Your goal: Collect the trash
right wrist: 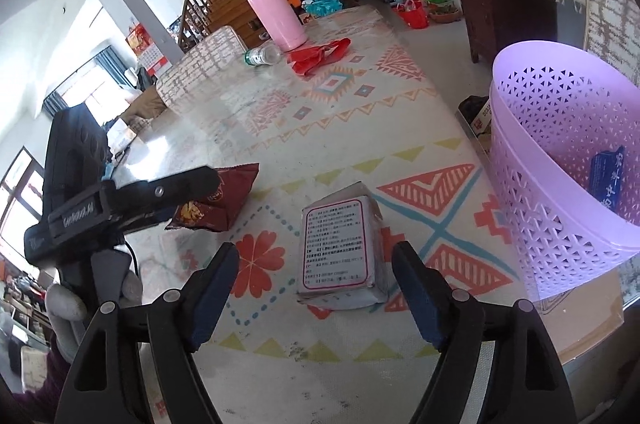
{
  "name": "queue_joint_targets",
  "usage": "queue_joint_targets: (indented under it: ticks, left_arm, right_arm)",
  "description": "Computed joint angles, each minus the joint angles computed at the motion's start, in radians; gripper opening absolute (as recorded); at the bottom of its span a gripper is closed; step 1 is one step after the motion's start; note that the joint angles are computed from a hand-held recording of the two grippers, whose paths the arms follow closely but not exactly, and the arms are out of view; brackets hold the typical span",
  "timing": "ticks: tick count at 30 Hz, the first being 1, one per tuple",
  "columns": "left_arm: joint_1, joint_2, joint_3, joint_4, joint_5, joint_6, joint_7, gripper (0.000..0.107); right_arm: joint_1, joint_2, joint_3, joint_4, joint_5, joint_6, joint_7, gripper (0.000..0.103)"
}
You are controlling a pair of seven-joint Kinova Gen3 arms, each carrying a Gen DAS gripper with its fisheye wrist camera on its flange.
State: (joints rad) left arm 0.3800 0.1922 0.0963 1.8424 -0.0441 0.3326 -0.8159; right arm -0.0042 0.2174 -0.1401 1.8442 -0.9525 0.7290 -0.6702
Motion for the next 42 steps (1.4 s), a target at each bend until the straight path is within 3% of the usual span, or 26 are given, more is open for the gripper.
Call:
queue_joint_targets:
  ticks: [4, 9, 12, 14, 17, 24, 27, 31, 35, 42]
  left_arm:
    - [0.063, 0.032, -0.043, -0.066, -0.098, 0.082, 0.07, 0.103]
    - [0.156, 0.072, -0.083, -0.132, -0.273, 0.182, 0.191, 0.103]
    - [0.158, 0.072, -0.076, -0.125, -0.311, 0.181, 0.214, 0.103]
    - [0.158, 0.072, -0.072, -0.123, -0.328, 0.183, 0.225, 0.103]
    - [0.181, 0.082, -0.077, -0.136, -0.375, 0.208, 0.257, 0.103]
    - [0.209, 0.088, -0.08, -0.136, -0.456, 0.23, 0.32, 0.101]
    - [0.231, 0.078, -0.096, -0.12, -0.508, 0.237, 0.381, 0.082]
    - [0.225, 0.064, -0.086, -0.098, -0.548, 0.234, 0.424, 0.05]
    - [0.197, 0.048, -0.068, -0.079, -0.533, 0.209, 0.427, 0.045]
    - [0.21, 0.009, -0.08, -0.029, -0.599, 0.155, 0.526, 0.039]
  right_arm:
    - [0.015, -0.015, -0.062, -0.001, 0.096, -0.062, -0.09, 0.081]
    - [-0.207, -0.054, 0.074, 0.011, 0.3, -0.167, -0.256, 0.076]
    - [-0.319, -0.062, 0.154, 0.011, 0.421, -0.202, -0.376, 0.068]
    - [-0.312, -0.063, 0.131, 0.011, 0.488, -0.223, -0.451, 0.059]
    - [-0.22, -0.063, 0.018, 0.013, 0.568, -0.247, -0.536, 0.055]
    - [-0.237, -0.073, 0.004, 0.02, 0.675, -0.264, -0.622, 0.054]
    - [-0.259, -0.077, 0.008, 0.026, 0.729, -0.272, -0.671, 0.052]
    - [-0.293, -0.081, 0.018, 0.033, 0.81, -0.285, -0.758, 0.037]
    - [-0.304, -0.081, 0.014, 0.029, 0.847, -0.281, -0.807, 0.037]
    - [-0.275, -0.117, -0.007, 0.046, 0.779, -0.283, -0.761, 0.037]
